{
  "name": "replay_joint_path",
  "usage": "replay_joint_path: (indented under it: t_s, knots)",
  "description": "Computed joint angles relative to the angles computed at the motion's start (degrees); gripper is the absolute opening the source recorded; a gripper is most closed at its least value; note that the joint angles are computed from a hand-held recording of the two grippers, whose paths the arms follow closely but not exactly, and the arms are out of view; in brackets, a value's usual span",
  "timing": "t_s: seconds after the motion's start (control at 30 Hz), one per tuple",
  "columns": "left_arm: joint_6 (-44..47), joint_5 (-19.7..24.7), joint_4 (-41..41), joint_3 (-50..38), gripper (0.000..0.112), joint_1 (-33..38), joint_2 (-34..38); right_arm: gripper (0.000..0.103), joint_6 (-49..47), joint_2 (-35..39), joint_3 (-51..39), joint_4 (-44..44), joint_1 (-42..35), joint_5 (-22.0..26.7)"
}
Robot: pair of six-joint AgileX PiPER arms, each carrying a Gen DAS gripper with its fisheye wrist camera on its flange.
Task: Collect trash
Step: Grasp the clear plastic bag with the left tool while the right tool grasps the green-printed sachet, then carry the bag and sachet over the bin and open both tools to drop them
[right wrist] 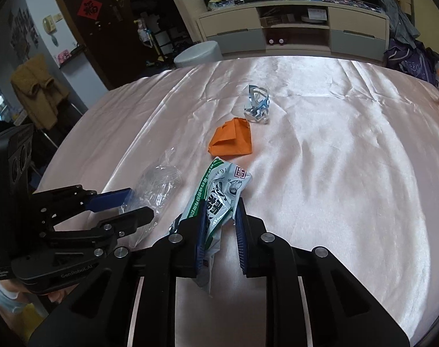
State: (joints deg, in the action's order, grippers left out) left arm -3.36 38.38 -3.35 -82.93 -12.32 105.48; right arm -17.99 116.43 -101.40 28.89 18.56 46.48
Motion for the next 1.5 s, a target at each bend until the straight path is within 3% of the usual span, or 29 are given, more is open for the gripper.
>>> replay_joint_path:
  t_s: [0.23,0.5,0.67,0.93,1.1,1.5]
  knots:
    - [-4.39,-2.19,1.48,10.25,0.034,-2.45,-9.66,0.020,-3.52,-9.64,11.61,2.18,-1.32,-3.04]
    - [-16.64,-4.69,6.91,23.37,0.034,-8.13,-23.89,0.020,-8.50,-23.43,29.98,7.93,-3.40,-6.56]
    - [-29.36,-5.80,13.92,32.15,0.034,-14.78,-31.67,0.020,-12.70,-32.17,41.84,11.95,-3.92,-7.63]
    - [-53.78,-0.32,29.49,41.24,0.035,-29.96,-39.94,0.020,-16.17,-40.51,54.18,15.21,-2.96,-8.26]
    - [-64.69,1.49,33.09,46.63,0.035,-37.71,-42.42,0.020,-15.38,-42.67,59.14,14.31,0.15,-10.48]
    - [-77.95,-6.03,36.26,54.49,0.035,-44.00,-35.43,0.020,-10.01,-40.02,67.01,10.08,8.61,-18.94]
